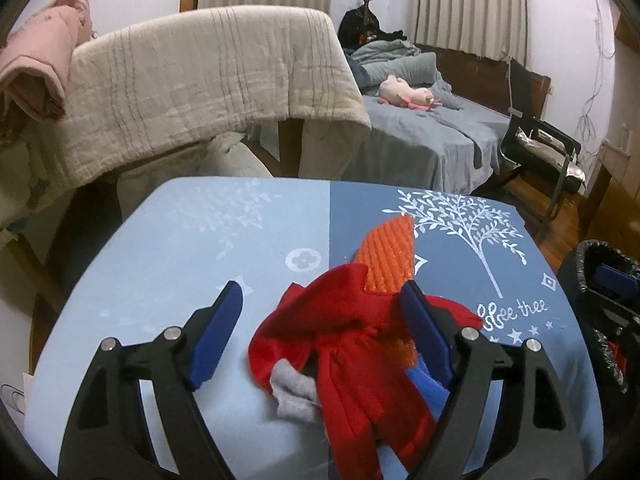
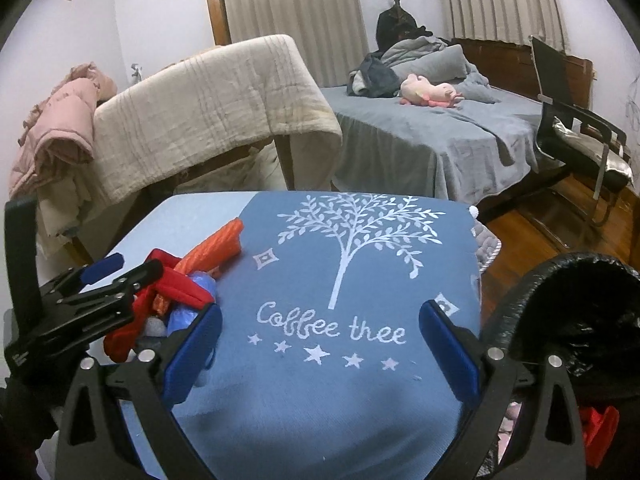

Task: Collect trash
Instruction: 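Grasp the red cloth with the left gripper and lift it, then grasp the blue plastic bag with the right gripper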

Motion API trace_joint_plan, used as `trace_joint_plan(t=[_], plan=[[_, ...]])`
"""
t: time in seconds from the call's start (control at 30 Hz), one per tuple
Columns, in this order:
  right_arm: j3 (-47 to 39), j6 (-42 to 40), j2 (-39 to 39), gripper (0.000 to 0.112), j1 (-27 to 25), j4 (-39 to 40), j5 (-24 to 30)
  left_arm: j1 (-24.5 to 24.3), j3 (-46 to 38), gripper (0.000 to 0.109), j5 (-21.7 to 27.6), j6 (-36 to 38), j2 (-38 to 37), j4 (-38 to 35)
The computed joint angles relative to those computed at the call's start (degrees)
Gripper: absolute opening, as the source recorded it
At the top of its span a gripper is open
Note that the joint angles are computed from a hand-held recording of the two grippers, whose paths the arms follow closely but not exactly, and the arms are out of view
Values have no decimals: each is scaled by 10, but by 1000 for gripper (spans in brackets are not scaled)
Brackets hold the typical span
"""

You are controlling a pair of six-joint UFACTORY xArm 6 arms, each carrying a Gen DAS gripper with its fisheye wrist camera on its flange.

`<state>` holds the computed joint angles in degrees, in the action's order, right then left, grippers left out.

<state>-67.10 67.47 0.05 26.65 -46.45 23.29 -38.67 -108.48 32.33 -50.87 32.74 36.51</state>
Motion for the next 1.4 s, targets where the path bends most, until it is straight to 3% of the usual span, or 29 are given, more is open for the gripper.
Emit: trace_joint_plan(t=[0.17,0.33,0.53,1.07,1.4], plan=[[-5,-13,11,97,1,15,-2,7,-5,60,-14,40,13,-56],[-3,-24,12,97,3,26,0,11,8,25,-41,62,9,-92],[-4,-25,14,97,5,27,-1,13,43,6,-70,36,-19,-69],[-41,-37,43,97,31,36,-7,39,225,6,-95,-94,-173,53],[-85,-64,96,97,59,56,-2,47,289,6,-86,-108,-215,74]])
